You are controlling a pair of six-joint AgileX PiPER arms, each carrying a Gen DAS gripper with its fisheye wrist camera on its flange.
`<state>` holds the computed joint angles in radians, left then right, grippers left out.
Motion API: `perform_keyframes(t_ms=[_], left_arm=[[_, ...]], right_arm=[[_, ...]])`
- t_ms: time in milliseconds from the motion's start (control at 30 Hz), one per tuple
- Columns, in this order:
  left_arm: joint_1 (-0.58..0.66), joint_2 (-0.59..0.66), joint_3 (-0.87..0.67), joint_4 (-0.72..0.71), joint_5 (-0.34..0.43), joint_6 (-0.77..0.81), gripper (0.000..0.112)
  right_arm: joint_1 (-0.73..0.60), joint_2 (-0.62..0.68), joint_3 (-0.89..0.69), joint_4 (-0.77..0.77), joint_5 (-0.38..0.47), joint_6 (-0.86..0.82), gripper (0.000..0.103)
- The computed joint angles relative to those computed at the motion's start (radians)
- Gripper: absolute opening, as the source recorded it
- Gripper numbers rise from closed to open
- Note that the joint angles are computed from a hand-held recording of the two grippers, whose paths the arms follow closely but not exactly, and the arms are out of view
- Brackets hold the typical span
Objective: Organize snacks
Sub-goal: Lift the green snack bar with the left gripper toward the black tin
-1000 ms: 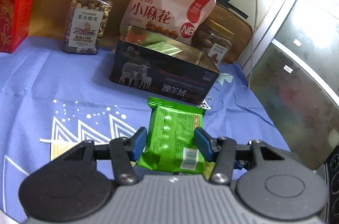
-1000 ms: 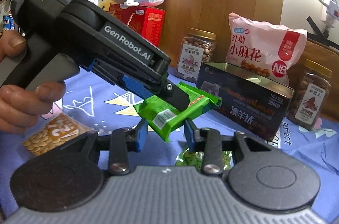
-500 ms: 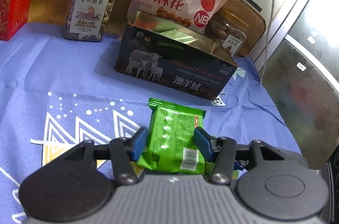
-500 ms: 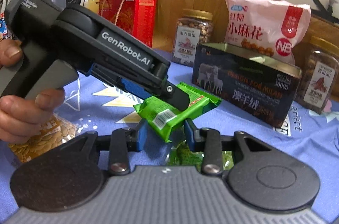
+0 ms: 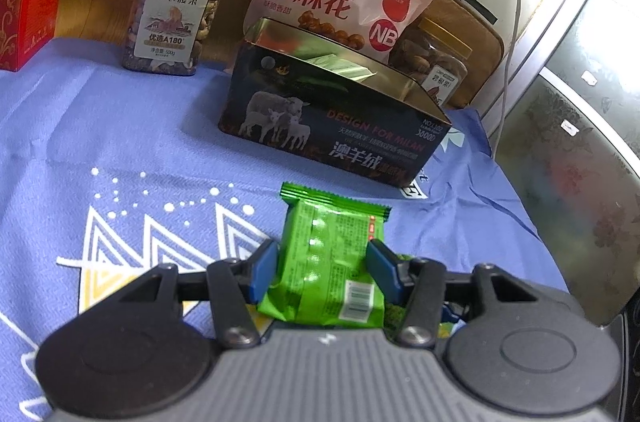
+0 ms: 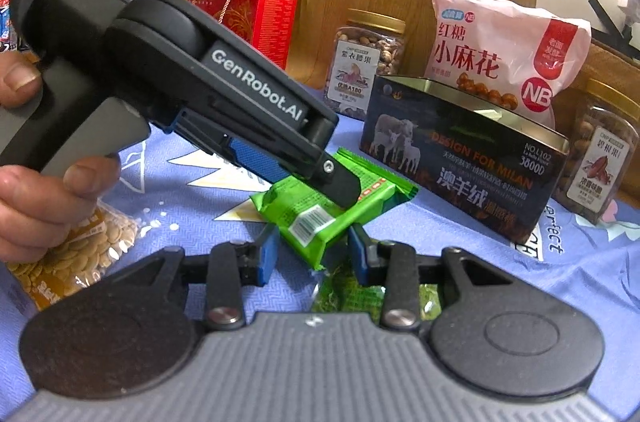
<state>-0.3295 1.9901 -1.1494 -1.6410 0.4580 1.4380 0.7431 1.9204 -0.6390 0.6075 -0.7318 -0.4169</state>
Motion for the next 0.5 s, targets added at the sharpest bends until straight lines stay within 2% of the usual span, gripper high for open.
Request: perform_keyframes(t_ms=[500], left_arm=[[-0.005,-0.007,0.004,-0.021,-0.002,0.018,0.049]], right_arm=[[0.017,0.004,0.013,0.009,-0.040,0.007,0.040]])
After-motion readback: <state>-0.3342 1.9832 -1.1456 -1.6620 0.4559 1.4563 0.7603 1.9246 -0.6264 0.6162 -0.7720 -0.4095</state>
